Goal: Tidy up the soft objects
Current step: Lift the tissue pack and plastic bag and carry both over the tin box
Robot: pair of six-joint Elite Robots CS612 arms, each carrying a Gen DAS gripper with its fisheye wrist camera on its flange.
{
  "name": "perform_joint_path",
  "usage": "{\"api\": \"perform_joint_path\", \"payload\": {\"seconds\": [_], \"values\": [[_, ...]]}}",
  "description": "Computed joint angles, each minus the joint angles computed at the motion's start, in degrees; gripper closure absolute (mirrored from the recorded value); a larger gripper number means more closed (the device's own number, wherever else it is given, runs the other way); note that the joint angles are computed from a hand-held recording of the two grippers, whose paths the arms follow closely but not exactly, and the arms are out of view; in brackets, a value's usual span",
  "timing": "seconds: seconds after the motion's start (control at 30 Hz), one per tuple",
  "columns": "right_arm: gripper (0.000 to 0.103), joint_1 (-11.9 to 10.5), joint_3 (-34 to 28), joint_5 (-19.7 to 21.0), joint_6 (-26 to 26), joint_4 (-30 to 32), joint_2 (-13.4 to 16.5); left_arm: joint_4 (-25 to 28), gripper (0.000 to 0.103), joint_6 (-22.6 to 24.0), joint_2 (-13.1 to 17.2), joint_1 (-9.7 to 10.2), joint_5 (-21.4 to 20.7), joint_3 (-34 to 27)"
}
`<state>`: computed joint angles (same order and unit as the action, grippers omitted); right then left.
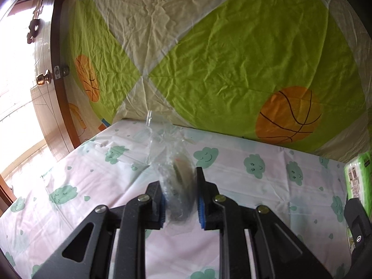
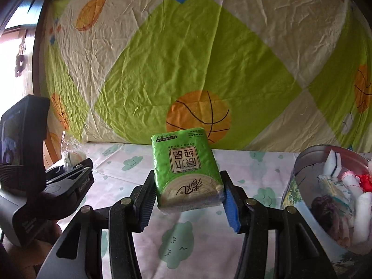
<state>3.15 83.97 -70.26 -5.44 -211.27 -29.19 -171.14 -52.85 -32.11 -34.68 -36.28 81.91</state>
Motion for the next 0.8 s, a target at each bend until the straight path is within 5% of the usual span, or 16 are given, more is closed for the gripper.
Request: {"api": "perform_joint_path", "payload": {"seconds": [0.27,0.8], "values": [[0.048,-0.8,2.8,-1.8,0.8,-8.3,-0.2,-6.4,0.084,3.3,0.6,-0.87,0.7,0.1],[0.048,-2.0,5.1,-1.2,2.4,-9.9,-1.0,-6.1,0.084,9.3,2.3,-2.38,3.4,-2.4]]}}
